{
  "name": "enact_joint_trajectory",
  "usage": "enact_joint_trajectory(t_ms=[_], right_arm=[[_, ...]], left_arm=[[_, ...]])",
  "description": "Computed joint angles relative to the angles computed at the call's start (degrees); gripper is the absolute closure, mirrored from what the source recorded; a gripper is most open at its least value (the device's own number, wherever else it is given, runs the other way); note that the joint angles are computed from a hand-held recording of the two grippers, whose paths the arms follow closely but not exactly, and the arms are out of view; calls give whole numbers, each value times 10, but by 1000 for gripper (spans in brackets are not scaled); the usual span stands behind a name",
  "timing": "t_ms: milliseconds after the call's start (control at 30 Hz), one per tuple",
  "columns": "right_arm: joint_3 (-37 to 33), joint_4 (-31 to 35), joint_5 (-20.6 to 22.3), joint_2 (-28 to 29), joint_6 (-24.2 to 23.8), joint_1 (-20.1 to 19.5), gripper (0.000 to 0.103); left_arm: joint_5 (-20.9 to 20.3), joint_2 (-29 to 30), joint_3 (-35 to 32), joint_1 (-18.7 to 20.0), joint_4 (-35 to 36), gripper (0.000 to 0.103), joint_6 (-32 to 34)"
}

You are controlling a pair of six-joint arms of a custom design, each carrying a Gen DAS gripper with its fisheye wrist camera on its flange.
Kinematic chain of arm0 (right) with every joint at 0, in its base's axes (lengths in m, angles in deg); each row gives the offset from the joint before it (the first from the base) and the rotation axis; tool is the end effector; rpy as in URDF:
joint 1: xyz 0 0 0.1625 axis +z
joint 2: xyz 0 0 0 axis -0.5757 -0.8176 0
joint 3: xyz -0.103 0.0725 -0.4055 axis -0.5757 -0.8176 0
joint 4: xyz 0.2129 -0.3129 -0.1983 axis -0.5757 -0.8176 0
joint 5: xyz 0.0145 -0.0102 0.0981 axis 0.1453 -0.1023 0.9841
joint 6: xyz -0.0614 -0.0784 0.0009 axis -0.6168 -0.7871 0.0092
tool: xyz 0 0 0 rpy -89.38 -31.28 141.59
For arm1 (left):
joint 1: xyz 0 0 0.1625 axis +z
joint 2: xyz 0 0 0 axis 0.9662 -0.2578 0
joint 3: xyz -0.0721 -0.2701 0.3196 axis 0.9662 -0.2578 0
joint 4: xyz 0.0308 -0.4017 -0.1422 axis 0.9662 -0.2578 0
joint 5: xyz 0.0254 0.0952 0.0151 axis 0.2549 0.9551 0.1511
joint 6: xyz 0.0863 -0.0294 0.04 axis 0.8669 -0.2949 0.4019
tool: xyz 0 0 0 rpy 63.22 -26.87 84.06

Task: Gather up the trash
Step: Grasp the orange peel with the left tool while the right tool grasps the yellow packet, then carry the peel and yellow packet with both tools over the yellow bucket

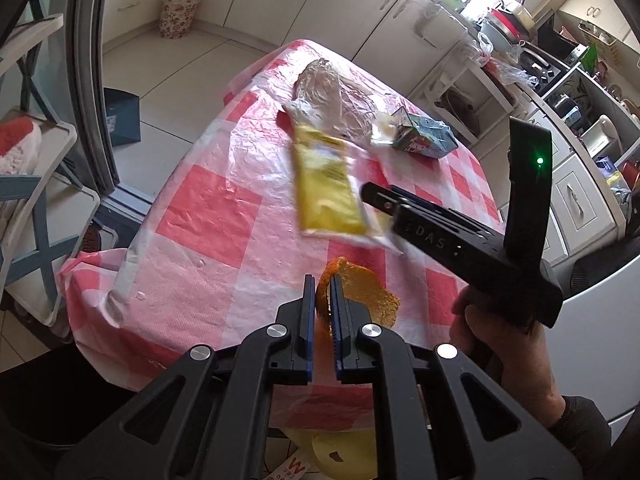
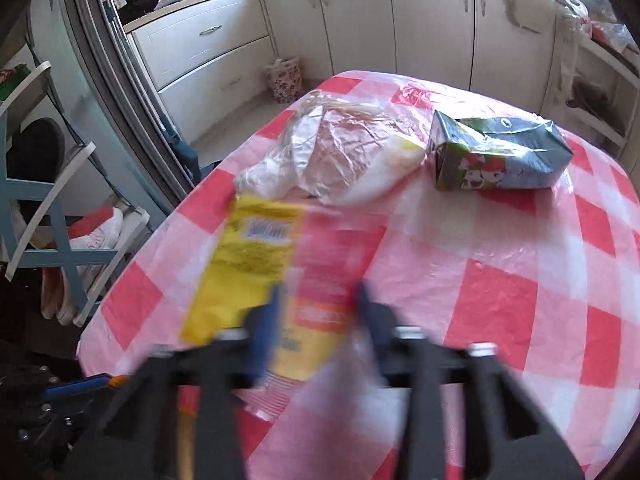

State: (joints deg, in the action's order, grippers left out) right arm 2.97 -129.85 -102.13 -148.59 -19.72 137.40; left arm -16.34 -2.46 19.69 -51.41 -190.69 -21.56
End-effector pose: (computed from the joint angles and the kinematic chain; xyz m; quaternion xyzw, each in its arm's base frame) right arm 0.2386 -0.5930 0.4723 0.4223 -0.8868 0.0992 0.1596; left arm -0.5259 -0.4587 0.1570 -0.1414 0.8901 -0.3854 0.1981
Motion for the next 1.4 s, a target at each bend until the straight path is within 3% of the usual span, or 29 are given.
enact_joint_trajectory(t_ms=[100,333,600,800,1200,1400], right_arm=[[-28,55,24,2,30,-14,103],[-53,70,69,-29,44,-32,103],[-73,80,109,-84,54,-53,103],[-57,101,132,-139,68,-83,103],[-2,183,156,-264,46,-149,103],[27,187,143,-296,28,-151,103]], left_arm=[[-1,1,0,-1,1,96,0],[3,-1,5,-9,7,96,-9],[7,-2,17,-13,-46,96,21],[7,9,10,-18,-69,96,50],[18,55,-48,-48,0,96,94],[16,60,-52,-63,21,96,92]])
